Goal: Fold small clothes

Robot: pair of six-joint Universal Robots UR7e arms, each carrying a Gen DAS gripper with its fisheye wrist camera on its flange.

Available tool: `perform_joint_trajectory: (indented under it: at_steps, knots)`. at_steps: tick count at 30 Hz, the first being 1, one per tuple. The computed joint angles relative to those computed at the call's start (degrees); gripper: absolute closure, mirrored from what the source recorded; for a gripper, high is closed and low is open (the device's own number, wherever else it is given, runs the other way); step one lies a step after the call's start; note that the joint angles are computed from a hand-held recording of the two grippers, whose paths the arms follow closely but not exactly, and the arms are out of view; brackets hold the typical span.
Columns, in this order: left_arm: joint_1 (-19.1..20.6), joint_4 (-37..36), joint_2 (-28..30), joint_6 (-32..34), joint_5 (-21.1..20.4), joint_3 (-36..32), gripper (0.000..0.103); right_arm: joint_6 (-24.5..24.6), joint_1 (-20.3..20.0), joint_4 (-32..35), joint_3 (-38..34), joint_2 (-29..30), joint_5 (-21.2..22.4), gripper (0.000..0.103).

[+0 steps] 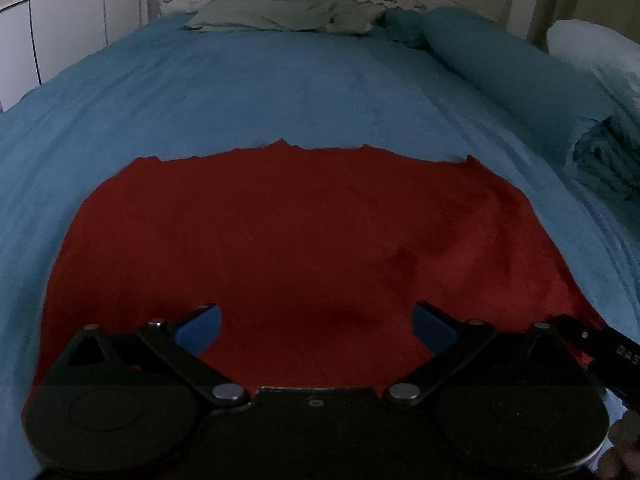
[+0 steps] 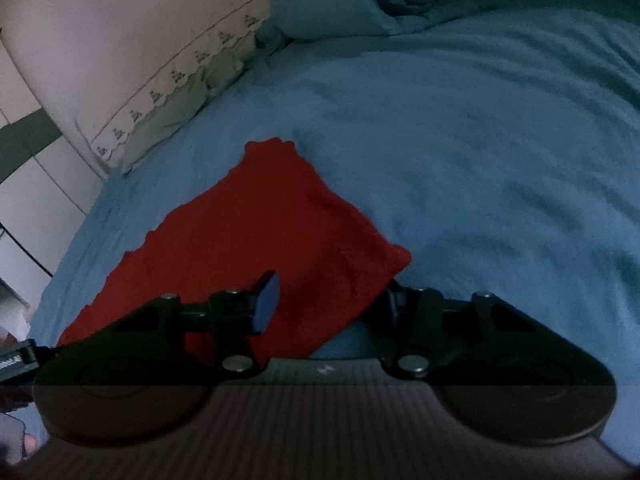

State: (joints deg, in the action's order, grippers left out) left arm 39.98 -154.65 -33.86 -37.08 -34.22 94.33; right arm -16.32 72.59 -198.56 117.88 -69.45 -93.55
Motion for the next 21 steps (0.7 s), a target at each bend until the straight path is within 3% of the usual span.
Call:
perform_joint_trajectory:
  at_steps: [3,5,8,14,17,21]
  knots:
    - [1.1,1.4,1.1,0.2,0.7,-2.1,0.0,0.0,0.4,-0.8,-1.0,1.1,-0.6,0.039]
    - [2.2,3.8,2.3,-0.6,1.5,-4.6,0.001,0.3,0.9,-1.4,-1.7,1.9,-2.1,0.058]
    - [3.9,10.0,3.6,-4.3,1.7,-8.4,0.002,2.0,1.5,-0.4,-2.5,1.8,-4.5,0.071]
    - [5.0,19.7,4.9,-5.7,0.8,-13.3,0.0,1.0,5.5,1.8,-4.2,1.6,-8.4,0.079]
    - [4.9,17.0,1.5,-5.1,-0.5,-10.0,0.001,1.5,8.8,4.4,-6.2,1.6,-8.3,0.079]
    - [3.0,14.1,-6.4,-6.1,4.7,0.3,0.001,-2.7,15.9,5.2,-8.4,3.6,-7.4,0.079]
